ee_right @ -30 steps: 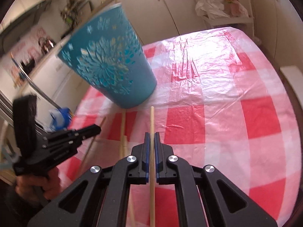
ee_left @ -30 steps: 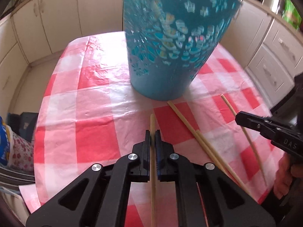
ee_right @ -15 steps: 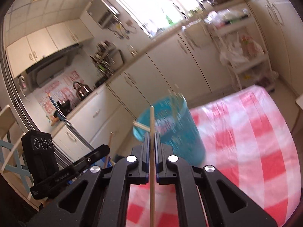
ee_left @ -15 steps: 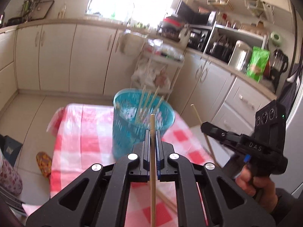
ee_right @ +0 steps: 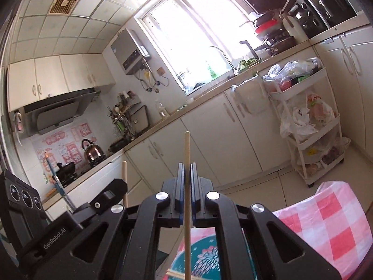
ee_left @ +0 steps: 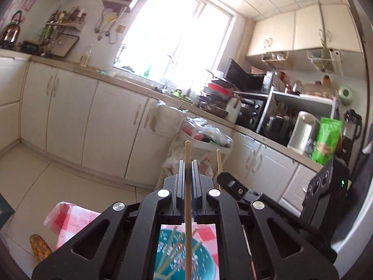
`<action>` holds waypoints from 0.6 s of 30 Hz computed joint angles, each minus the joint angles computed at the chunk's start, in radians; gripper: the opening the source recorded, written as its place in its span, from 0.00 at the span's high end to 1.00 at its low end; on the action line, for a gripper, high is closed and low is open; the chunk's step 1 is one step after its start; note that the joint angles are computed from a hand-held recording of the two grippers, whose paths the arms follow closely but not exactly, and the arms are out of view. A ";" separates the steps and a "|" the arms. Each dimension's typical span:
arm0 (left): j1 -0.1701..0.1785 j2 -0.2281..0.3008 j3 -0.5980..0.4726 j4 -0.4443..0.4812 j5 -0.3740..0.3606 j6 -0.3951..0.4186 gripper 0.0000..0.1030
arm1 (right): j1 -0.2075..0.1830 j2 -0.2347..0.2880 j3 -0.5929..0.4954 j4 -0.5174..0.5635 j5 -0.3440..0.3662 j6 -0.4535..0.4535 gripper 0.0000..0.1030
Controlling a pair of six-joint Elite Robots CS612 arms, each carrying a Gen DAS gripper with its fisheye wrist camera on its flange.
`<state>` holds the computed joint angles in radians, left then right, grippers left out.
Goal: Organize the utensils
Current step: 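Lift the right gripper's chopstick over the basket while the left gripper carries its own, then open the right gripper above the basket while the left gripper drops its chopstick in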
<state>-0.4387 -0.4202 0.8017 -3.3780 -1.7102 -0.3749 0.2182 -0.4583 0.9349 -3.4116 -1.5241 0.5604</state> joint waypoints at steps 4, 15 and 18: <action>-0.002 0.055 -0.085 0.023 0.055 -0.051 0.95 | 0.000 0.033 -0.051 0.076 -0.006 -0.038 0.95; -0.007 0.097 -0.121 0.077 0.095 -0.044 0.95 | 0.004 0.040 -0.042 0.121 -0.020 -0.119 0.94; -0.006 0.093 -0.110 0.088 0.087 -0.042 0.95 | 0.002 0.033 -0.027 0.148 -0.017 -0.117 0.94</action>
<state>-0.4446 -0.3276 0.6918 -3.2898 -1.6234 -0.4165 0.2204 -0.4249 0.9081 -3.2633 -1.5411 0.4430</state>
